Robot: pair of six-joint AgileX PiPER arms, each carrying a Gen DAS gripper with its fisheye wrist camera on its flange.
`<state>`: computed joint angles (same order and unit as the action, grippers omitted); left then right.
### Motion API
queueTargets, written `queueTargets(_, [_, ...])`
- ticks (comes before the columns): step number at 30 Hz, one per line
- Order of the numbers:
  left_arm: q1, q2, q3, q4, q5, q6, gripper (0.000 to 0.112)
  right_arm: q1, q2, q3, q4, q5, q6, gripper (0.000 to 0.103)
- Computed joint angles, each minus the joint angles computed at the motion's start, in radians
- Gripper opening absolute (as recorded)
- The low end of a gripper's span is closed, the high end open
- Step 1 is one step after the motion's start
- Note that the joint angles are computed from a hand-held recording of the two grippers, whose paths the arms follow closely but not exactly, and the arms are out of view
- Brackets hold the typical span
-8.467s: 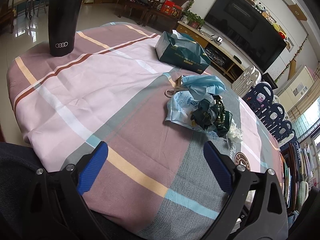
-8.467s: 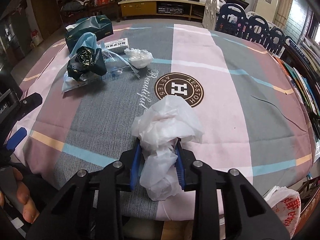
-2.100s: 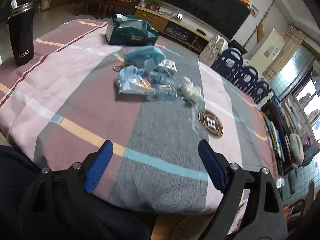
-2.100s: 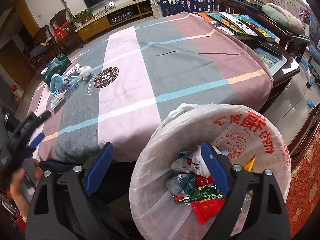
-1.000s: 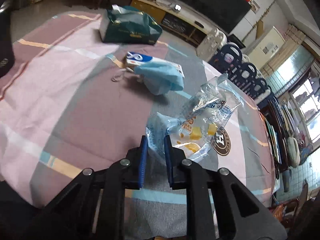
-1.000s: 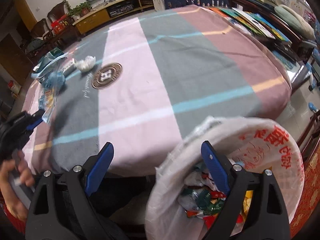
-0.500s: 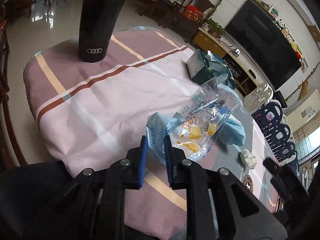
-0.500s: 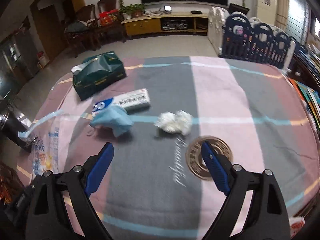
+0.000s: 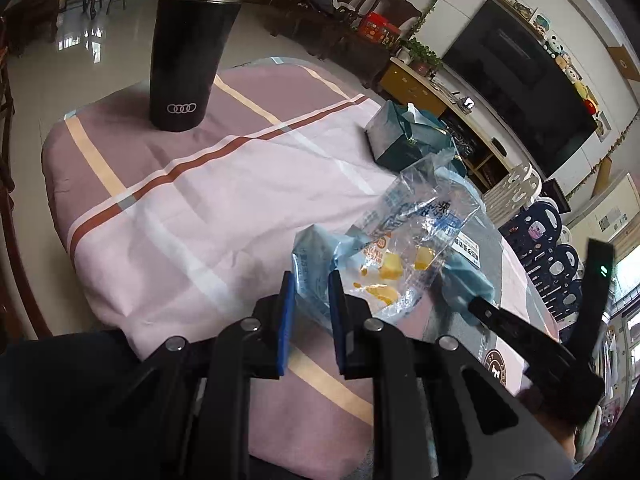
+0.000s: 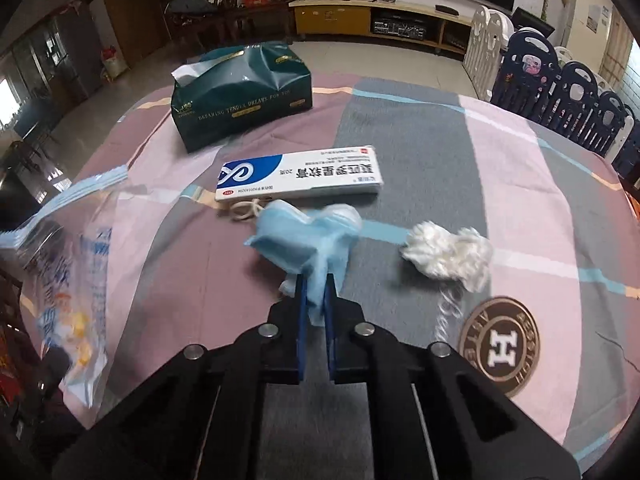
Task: Collect trash
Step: 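Grasp the blue face mask with the right tool while the left holds the bag, then carry the blue mask over the bin and open the right tool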
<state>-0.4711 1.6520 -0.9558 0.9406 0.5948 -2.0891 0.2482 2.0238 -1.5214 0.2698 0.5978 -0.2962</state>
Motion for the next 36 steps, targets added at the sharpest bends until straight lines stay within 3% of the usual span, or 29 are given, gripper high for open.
queueTargets(3, [-0.019, -0.006, -0.024, -0.056, 0.055, 0.065, 0.018, -0.087, -0.180, 0.220, 0.170, -0.056, -0.188, 0.008])
queueTargets(9, [-0.186, -0.027, -0.115, -0.041, 0.253, 0.161, 0.018, -0.343, -0.468, 0.512, 0.431, -0.021, -0.512, 0.008])
queueTargets(16, [-0.346, -0.010, -0.235, -0.046, 0.350, 0.244, 0.018, -0.650, -0.603, 0.611, 0.543, 0.124, -0.687, 0.008])
queueTargets(24, [-0.447, 0.045, -0.345, -0.075, 0.367, 0.335, 0.018, -1.026, -0.667, 0.619, 0.590, 0.311, -0.884, 0.007])
queueTargets(28, [-0.504, 0.101, -0.399, -0.105, 0.329, 0.428, 0.018, -1.159, -0.666, 0.656, 0.521, 0.284, -0.962, 0.007])
queueTargets(31, [-0.534, 0.151, -0.450, -0.140, 0.295, 0.506, 0.018, -1.184, -0.613, 0.695, 0.368, 0.182, -0.914, 0.008])
queueTargets(32, [-0.543, 0.165, -0.465, -0.149, 0.286, 0.529, 0.018, -1.176, -0.585, 0.701, 0.300, 0.159, -0.861, 0.010])
queueTargets(34, [-0.558, 0.193, -0.498, -0.166, 0.272, 0.583, 0.018, -1.171, -0.502, 0.681, 0.160, 0.175, -0.736, 0.026])
queueTargets(35, [-0.559, 0.202, -0.506, -0.176, 0.260, 0.609, 0.018, -1.189, -0.467, 0.668, 0.137, 0.201, -0.695, 0.043])
queueTargets(36, [-0.560, 0.213, -0.517, -0.191, 0.250, 0.638, 0.018, -1.216, -0.454, 0.658, 0.154, 0.219, -0.682, 0.053])
